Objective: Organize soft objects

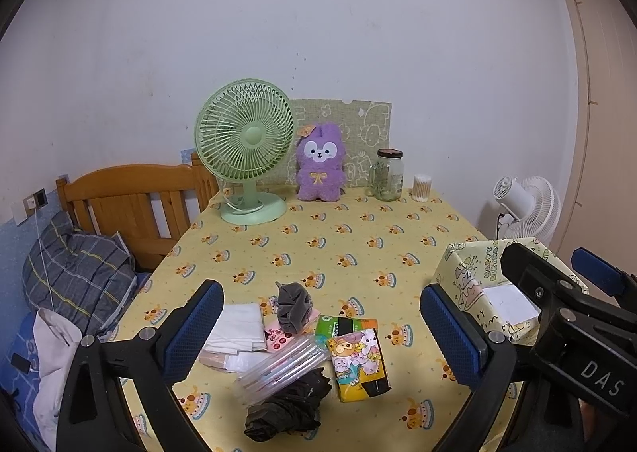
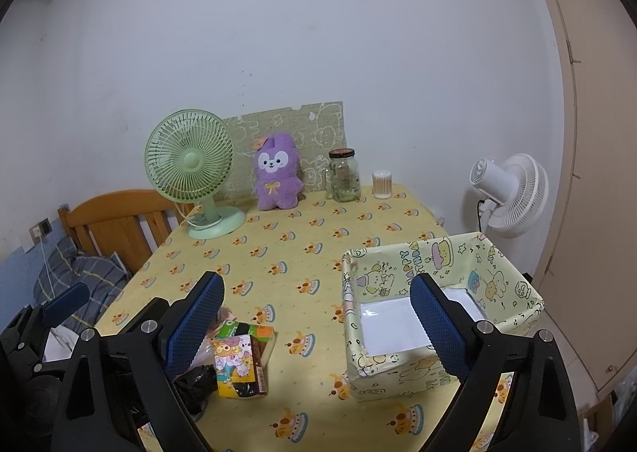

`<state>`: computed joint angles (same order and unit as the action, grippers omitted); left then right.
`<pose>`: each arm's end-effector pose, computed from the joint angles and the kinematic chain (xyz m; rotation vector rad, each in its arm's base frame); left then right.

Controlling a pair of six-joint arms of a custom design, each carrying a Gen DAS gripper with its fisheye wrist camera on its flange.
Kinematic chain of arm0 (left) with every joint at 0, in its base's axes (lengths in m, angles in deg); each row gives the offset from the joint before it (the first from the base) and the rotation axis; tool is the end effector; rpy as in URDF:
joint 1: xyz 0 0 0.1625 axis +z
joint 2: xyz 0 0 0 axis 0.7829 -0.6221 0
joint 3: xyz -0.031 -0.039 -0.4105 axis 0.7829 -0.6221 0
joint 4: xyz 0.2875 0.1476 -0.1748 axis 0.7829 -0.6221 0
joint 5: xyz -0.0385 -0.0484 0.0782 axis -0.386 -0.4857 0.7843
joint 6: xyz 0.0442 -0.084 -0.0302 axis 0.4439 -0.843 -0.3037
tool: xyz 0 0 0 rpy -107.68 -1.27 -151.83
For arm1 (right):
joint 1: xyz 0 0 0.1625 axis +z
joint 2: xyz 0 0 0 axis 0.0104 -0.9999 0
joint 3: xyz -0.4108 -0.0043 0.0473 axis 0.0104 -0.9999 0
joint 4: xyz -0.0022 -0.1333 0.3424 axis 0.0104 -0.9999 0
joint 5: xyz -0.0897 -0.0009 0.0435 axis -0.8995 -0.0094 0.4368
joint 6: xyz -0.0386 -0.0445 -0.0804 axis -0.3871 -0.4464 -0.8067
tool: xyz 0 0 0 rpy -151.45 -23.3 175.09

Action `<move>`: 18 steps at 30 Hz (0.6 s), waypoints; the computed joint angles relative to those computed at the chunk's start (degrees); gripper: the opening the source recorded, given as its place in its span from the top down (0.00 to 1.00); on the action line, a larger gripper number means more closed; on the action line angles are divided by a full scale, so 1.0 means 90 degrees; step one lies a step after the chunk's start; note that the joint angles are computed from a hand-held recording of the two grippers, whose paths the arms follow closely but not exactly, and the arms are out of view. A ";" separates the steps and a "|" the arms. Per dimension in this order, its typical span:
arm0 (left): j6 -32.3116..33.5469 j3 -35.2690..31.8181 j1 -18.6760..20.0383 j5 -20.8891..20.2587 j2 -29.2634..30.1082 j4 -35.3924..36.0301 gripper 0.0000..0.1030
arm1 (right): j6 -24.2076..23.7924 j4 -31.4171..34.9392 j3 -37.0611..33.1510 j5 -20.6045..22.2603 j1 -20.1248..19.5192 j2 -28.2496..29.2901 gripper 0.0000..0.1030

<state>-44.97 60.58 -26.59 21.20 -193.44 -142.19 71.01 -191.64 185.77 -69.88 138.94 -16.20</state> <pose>-0.1382 -0.3199 0.3868 0.2192 1.8868 -1.3646 0.4680 -0.3145 0.0109 0.8741 -2.2366 1.2938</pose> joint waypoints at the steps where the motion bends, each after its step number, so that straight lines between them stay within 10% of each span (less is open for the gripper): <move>1: -0.0026 -0.0005 -0.0002 0.0005 -0.0006 0.0031 0.03 | 0.0000 -0.0002 -0.0005 0.0000 0.0001 0.0002 0.07; 5: -0.0383 -0.0080 -0.0034 0.0036 -0.0005 0.0463 0.04 | -0.0008 -0.0032 -0.0042 -0.0017 0.0012 0.0035 0.07; 18: 0.1504 0.0499 0.0132 -0.0030 -0.0149 -0.1838 0.13 | 0.0071 0.0082 -0.0158 0.0002 -0.0012 0.0164 0.08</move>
